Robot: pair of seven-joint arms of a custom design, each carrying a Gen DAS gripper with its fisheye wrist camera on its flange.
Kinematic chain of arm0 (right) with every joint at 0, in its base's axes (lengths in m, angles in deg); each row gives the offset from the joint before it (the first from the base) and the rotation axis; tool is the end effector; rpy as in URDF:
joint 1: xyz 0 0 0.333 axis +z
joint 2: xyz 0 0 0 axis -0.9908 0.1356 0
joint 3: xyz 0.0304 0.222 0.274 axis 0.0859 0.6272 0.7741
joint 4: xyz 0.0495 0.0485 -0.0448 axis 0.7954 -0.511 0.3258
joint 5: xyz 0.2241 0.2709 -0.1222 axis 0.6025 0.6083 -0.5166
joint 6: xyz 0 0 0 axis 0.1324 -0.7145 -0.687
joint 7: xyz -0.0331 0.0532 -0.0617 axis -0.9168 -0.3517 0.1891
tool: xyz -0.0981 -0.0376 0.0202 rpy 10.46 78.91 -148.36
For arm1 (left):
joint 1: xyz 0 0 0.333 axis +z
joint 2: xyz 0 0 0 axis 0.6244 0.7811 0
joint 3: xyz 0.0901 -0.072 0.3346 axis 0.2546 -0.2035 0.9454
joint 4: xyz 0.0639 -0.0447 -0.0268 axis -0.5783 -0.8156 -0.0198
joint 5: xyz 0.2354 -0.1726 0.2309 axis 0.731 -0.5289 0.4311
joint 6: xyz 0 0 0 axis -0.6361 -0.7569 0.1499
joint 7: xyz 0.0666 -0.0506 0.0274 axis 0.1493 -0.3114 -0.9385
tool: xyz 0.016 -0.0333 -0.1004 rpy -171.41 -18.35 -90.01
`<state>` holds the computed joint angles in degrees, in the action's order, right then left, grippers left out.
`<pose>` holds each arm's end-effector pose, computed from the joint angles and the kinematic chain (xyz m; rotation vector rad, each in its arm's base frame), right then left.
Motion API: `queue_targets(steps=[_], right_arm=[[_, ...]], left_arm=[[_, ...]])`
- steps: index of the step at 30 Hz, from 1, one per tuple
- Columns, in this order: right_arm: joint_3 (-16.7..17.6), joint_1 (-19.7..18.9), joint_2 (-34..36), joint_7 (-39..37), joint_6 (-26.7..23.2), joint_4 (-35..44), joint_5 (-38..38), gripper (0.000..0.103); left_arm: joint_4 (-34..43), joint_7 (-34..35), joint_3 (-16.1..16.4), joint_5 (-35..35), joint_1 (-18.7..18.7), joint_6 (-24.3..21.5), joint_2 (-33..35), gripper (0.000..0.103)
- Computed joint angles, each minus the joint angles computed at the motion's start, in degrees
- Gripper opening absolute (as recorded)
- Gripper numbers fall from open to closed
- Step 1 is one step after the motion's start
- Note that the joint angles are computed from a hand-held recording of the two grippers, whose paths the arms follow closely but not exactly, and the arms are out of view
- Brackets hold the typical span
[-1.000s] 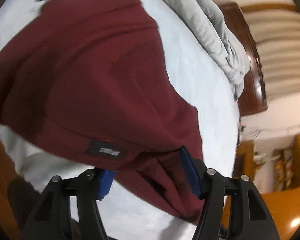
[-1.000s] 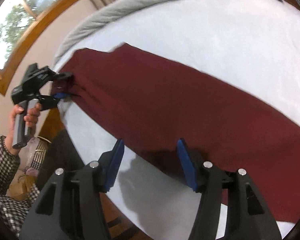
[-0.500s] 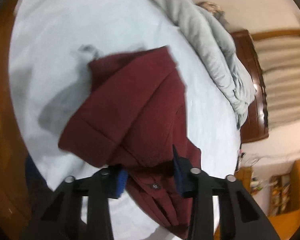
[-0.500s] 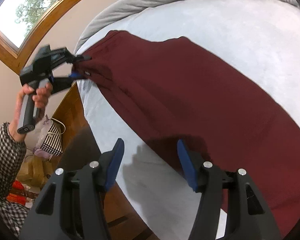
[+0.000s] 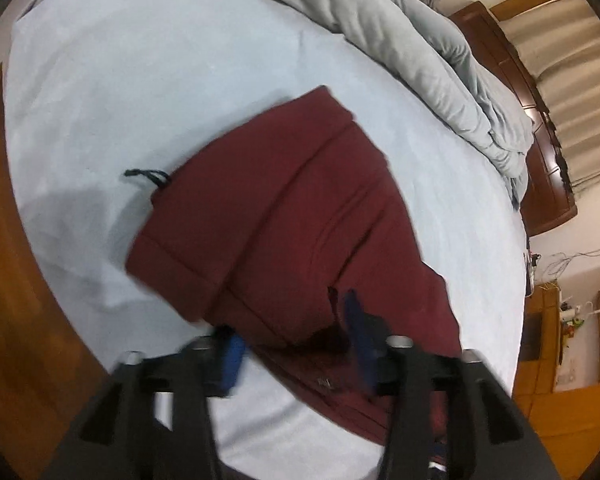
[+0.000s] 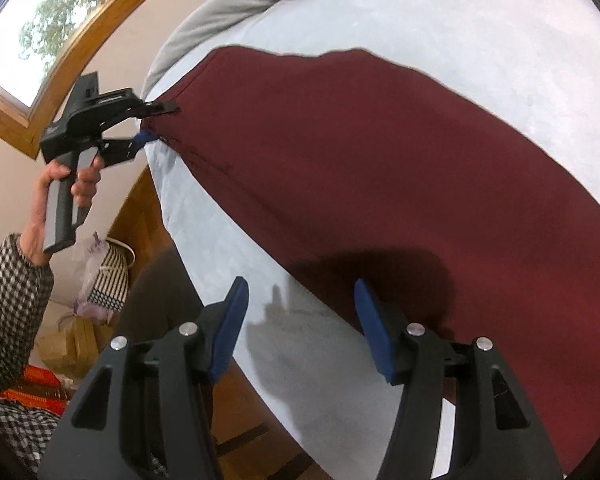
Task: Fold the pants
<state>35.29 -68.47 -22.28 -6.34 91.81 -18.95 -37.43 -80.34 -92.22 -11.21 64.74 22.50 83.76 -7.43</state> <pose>0.5811 0.2141 0.4116 -2.4328 0.9757 0.4215 0.5017 -0.2719 0.3862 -2.8041 0.7685 -0.9211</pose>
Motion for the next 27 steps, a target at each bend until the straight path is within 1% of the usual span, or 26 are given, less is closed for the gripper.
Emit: queue_targets(steps=[1,2,3,4,5,6,7,8,9,10,11,12,14,17,18,19,20,22,23,24,25,26,27], right_arm=[[-0.18,-0.32,-0.53,-0.08,0.24,-0.39,0.50,0.057],[-0.55,-0.66,-1.43,0.08,1.20,-1.35,0.94,0.057],[-0.89,-0.96,-2.09,0.50,1.88,-2.10,1.20,0.057],[-1.45,-1.58,-3.13,1.15,2.49,-3.22,1.63,0.057],[-1.89,-2.17,-4.09,1.56,3.08,-4.29,2.03,0.057],[-2.15,-2.48,-4.90,1.84,3.91,-5.26,2.06,0.057],[-2.65,-2.63,-6.47,2.03,6.31,-7.33,1.23,0.057],[-2.94,-2.71,-7.66,2.00,8.37,-9.02,0.16,0.058],[-3.19,-2.98,-8.59,2.18,9.29,-10.27,-0.46,0.058],[-3.30,-3.34,-8.98,2.37,9.31,-10.81,-0.45,0.058],[-3.63,-3.96,-9.58,2.89,9.10,-11.70,0.04,0.058],[-3.88,-4.47,-10.17,3.37,9.15,-12.62,0.58,0.058],[-4.17,-5.19,-11.01,3.98,9.39,-14.05,1.09,0.058],[-4.57,-6.06,-12.27,4.41,10.09,-16.17,1.32,0.058],[-4.65,-6.27,-12.50,4.68,10.16,-16.55,1.39,0.058],[-4.82,-6.55,-12.62,4.98,10.34,-16.98,1.49,0.058],[-4.75,-6.55,-12.63,5.61,10.77,-17.19,1.43,0.058],[-4.90,-6.91,-12.37,6.08,11.05,-17.29,1.72,0.058],[-4.95,-7.09,-12.12,6.41,11.18,-17.19,2.05,0.058],[-4.97,-7.25,-11.98,6.62,11.20,-17.12,2.43,0.058],[-5.07,-7.54,-11.75,6.59,11.03,-16.94,3.00,0.059],[-5.10,-7.71,-11.59,6.74,11.10,-16.91,3.44,0.059],[-5.13,-7.84,-11.49,6.82,11.34,-16.96,3.59,0.059]], left_arm=[[0.69,1.93,-1.06,-2.10,-0.43,-3.61,-0.63,0.064],[2.02,5.78,-2.76,-5.52,-0.96,-8.96,-1.28,0.071],[3.30,7.03,-3.38,-6.39,-1.65,-12.06,-1.26,0.071],[4.11,5.61,-3.47,-4.46,-2.94,-13.92,-1.58,0.071],[5.37,3.90,-3.61,-1.58,-4.11,-13.94,-1.31,0.071],[7.04,6.06,-4.40,-2.71,-4.13,-12.98,-0.26,0.071],[8.78,8.65,-5.10,-4.48,-3.98,-10.97,1.42,0.071],[10.33,9.97,-5.31,-5.34,-3.90,-7.34,3.45,0.071],[11.31,11.54,-5.47,-6.74,-3.81,-4.50,5.00,0.071],[13.50,14.41,-6.49,-9.67,-2.94,0.59,8.48,0.071],[15.08,16.13,-7.23,-12.02,-2.37,3.73,11.05,0.071],[16.48,18.23,-8.42,-14.75,-1.51,5.39,13.18,0.070],[19.46,22.60,-12.13,-20.06,1.32,7.93,17.80,0.068],[21.27,24.88,-14.22,-24.87,2.85,8.88,21.14,0.067],[21.61,25.61,-14.96,-26.32,3.58,9.95,22.39,0.066],[21.43,26.34,-15.67,-27.56,4.20,10.32,22.99,0.062],[21.26,26.54,-15.80,-28.81,4.37,10.64,23.47,0.052],[19.76,26.13,-14.11,-30.41,3.10,12.70,23.22,0.040],[19.49,26.16,-13.55,-31.35,2.65,12.57,23.00,0.033],[19.49,26.48,-12.82,-31.75,1.86,12.33,22.75,0.029],[19.32,26.73,-11.97,-31.98,1.05,11.97,22.16,0.021],[19.24,26.60,-10.49,-32.03,-0.39,11.41,21.33,0.016],[18.93,26.00,-7.96,-31.51,-2.80,10.58,19.80,0.015]])
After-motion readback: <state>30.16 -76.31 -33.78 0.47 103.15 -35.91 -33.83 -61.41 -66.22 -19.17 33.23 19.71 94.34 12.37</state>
